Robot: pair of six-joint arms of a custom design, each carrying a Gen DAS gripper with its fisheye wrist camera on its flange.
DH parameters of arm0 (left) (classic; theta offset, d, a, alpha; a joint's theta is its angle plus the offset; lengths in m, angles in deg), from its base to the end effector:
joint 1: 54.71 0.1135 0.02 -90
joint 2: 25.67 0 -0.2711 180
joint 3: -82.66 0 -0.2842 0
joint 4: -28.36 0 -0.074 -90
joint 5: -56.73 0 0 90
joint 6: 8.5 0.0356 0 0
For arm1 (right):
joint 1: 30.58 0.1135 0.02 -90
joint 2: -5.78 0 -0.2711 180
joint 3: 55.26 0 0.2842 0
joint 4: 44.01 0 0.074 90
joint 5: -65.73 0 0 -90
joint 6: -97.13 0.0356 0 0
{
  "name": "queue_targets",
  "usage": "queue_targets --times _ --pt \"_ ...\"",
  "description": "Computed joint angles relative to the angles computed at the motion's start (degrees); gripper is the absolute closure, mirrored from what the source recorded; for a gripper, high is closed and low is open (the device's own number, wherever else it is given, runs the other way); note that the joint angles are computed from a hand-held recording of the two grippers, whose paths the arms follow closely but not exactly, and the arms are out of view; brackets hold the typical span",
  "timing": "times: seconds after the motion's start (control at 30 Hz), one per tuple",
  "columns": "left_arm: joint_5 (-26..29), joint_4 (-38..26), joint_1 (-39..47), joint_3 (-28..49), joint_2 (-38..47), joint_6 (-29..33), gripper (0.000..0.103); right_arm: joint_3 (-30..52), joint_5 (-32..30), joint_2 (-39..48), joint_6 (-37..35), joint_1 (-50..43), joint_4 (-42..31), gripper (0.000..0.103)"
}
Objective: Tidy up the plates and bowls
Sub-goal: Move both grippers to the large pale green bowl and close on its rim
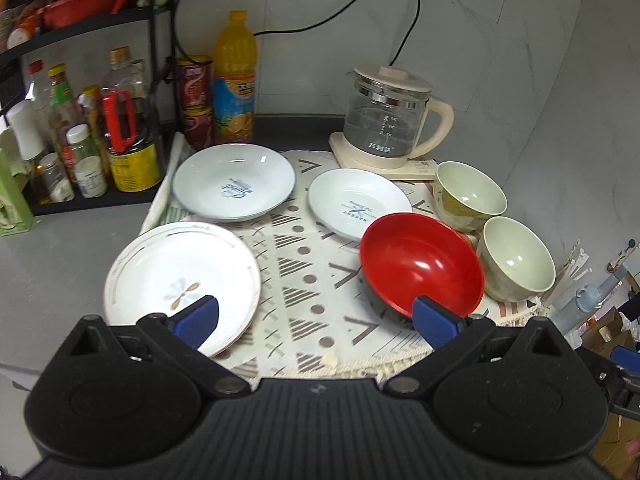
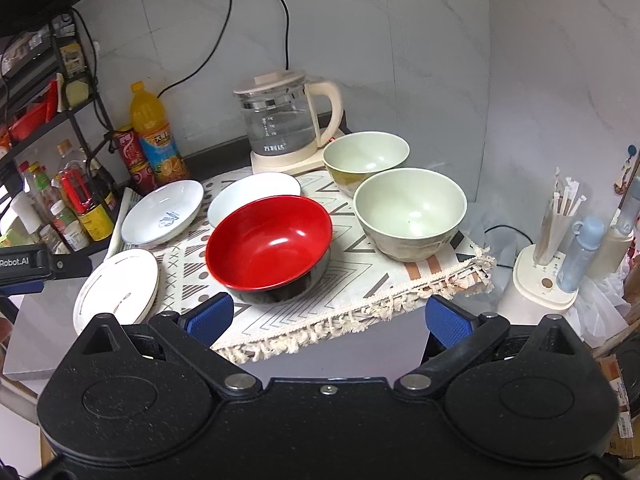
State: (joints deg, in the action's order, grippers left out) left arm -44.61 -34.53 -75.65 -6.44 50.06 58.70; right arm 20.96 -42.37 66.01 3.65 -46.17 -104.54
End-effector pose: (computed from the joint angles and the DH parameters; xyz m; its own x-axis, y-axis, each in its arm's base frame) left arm 0.2834 -0.1009 0.3700 -0.7249 -0.1294 -0.6766 -0.0586 0.9902 -0.1266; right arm 0.2298 -0.0526 0.3515 -0.6769 0.1290 -0.7247 0.0011 0.9847 0.1742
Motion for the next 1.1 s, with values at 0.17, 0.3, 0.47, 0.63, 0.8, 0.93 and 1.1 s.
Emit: queue_targets --times 0.17,0.3,0.47,0.63,0.8,0.93,1.1 --pt "1.4 1.4 -0.4 4.8 6.6 0.3 0.001 2.7 -0.5 5.8 -0.1 -1.1 1.9 0.0" --pt "3.4 2.0 -0.3 8.6 11.8 0.6 0.001 5.0 -0.1 10.0 0.5 -1.9 3.1 0.0" --pt "6.3 2.9 -0.1 13.9 18.6 0.7 0.003 7.8 0.1 15.6 1.2 -3.1 4.2 0.0" --pt "8.7 3.0 -0.6 21.9 26.8 2.1 0.007 11.3 1.0 21.2 1.0 -3.7 5.1 0.01" --pt "11.3 2.0 -1.3 31.6 35.4 3.6 0.012 15.8 1.3 27.1 1.9 -4.7 4.3 0.023" --pt "13.7 -1.1 -1.5 41.5 42.8 5.2 0.024 18.8 1.1 31.1 2.3 -5.3 4.0 0.038" --pt "16.6 -8.6 -2.0 58.8 54.7 6.7 0.039 22.7 0.6 36.0 3.5 -6.3 3.3 0.053"
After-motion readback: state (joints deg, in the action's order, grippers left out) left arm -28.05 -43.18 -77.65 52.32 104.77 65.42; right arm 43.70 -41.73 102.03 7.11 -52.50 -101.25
